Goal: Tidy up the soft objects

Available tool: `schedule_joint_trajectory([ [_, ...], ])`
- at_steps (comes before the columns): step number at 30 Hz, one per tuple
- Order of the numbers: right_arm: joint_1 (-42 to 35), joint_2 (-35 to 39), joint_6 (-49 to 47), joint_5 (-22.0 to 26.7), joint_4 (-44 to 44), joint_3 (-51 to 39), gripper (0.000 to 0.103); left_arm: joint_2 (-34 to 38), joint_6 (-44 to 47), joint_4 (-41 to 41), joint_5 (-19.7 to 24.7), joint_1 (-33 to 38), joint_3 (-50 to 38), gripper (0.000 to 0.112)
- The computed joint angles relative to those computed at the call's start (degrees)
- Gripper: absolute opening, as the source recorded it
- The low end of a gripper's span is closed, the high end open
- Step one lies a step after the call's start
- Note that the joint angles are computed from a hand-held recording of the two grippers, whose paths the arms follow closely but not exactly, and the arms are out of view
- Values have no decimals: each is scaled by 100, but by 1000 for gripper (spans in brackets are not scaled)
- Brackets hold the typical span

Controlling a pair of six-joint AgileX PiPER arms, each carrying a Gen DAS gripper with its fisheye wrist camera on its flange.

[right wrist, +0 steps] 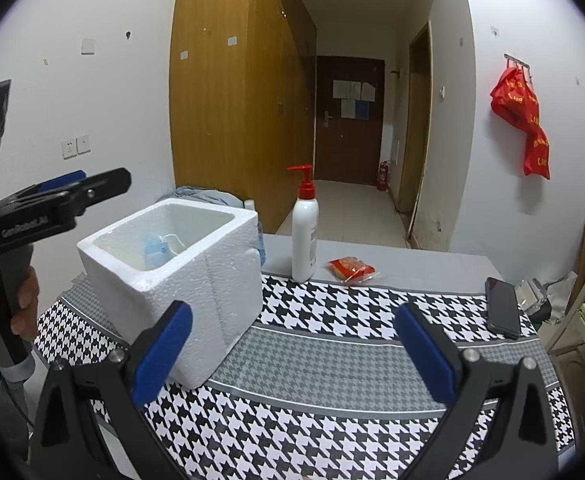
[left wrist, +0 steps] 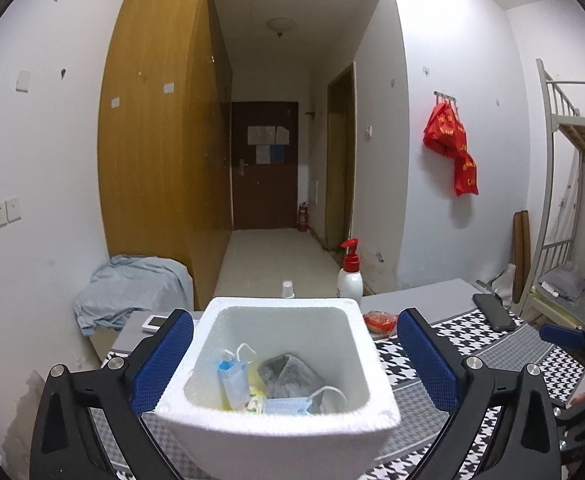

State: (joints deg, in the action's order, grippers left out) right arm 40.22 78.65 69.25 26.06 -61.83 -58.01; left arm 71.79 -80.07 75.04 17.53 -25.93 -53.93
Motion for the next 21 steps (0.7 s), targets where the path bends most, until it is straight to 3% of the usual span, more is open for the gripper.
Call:
schedule_joint_trajectory([
  [8, 622, -540, 624, 572, -585, 357, 102, -703, -192, 139, 633, -677, 472, 102],
  [21, 1669, -1183, 1301, 1541, -1055, 803, 102, -1719, -526, 223, 2256, -2316, 1148, 102],
])
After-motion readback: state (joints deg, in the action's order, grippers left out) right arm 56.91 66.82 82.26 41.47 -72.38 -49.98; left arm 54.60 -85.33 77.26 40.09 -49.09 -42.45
